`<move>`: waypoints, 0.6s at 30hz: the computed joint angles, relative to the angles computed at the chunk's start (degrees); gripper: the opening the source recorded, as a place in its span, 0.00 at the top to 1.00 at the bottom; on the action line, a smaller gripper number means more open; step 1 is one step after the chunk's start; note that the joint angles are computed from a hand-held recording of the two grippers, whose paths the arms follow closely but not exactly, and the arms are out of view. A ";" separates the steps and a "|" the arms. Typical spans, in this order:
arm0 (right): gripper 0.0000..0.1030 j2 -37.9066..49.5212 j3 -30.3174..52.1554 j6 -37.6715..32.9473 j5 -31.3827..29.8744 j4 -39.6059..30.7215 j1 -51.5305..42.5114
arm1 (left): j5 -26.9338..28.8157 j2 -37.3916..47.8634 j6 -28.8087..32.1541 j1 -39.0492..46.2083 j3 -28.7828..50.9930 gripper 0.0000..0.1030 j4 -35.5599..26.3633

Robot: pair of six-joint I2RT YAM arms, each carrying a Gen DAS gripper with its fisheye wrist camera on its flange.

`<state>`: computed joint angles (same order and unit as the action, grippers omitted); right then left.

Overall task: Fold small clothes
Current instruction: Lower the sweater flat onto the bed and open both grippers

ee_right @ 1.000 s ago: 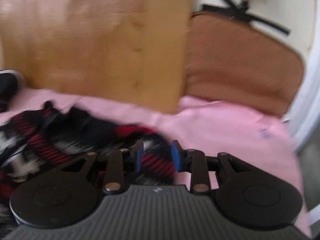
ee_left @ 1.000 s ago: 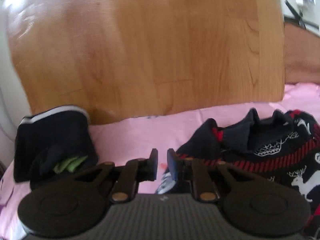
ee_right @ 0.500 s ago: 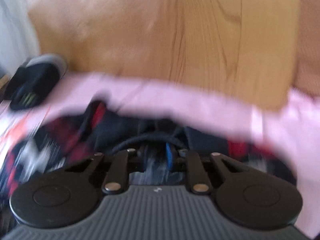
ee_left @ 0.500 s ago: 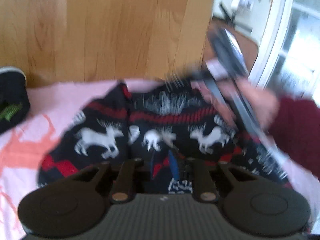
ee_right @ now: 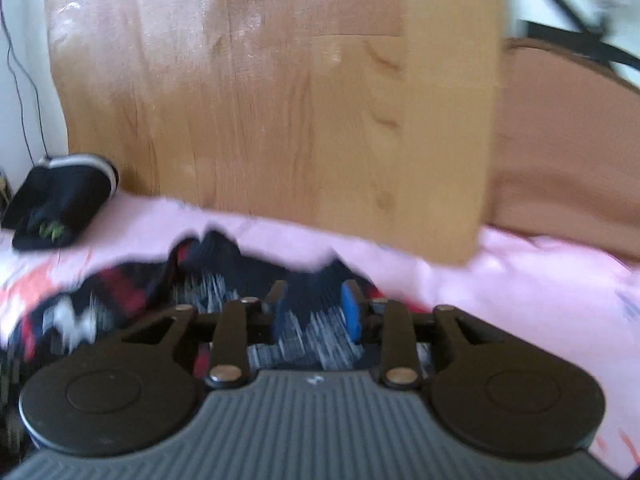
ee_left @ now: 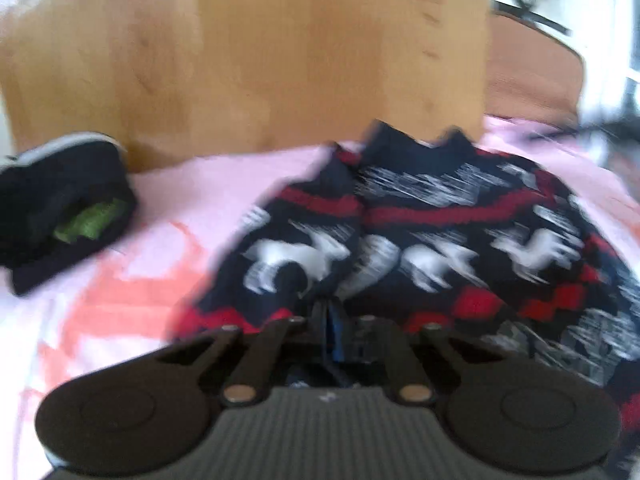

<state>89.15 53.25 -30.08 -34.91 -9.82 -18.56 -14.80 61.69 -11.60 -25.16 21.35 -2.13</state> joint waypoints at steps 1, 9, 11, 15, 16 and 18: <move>0.63 -2.64 -2.64 -2.11 -1.17 -0.88 -2.80 | -4.01 0.32 0.58 1.27 0.34 0.94 0.34; 0.56 -11.81 -14.18 -21.10 -12.29 -13.61 -28.49 | -5.46 -5.60 2.61 24.14 2.18 0.87 -3.61; 0.52 -12.93 -15.33 -25.44 -14.48 -17.47 -33.25 | -1.95 -10.96 3.62 25.74 1.55 0.68 -6.48; 0.40 -13.73 -17.63 -29.57 -16.44 -19.39 -36.78 | -6.05 -15.37 3.52 16.60 1.11 0.59 -7.86; 0.37 -13.95 -18.02 -29.71 -16.57 -19.35 -36.53 | -6.51 -15.25 3.55 14.38 1.71 0.59 -7.80; 0.26 -12.77 -17.71 -29.77 -15.95 -19.05 -36.09 | -7.05 -14.04 3.76 10.51 2.90 0.59 -6.69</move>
<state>76.38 35.53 -59.85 -50.86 -28.87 -54.66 -21.85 47.65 -7.85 -14.65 24.25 -8.82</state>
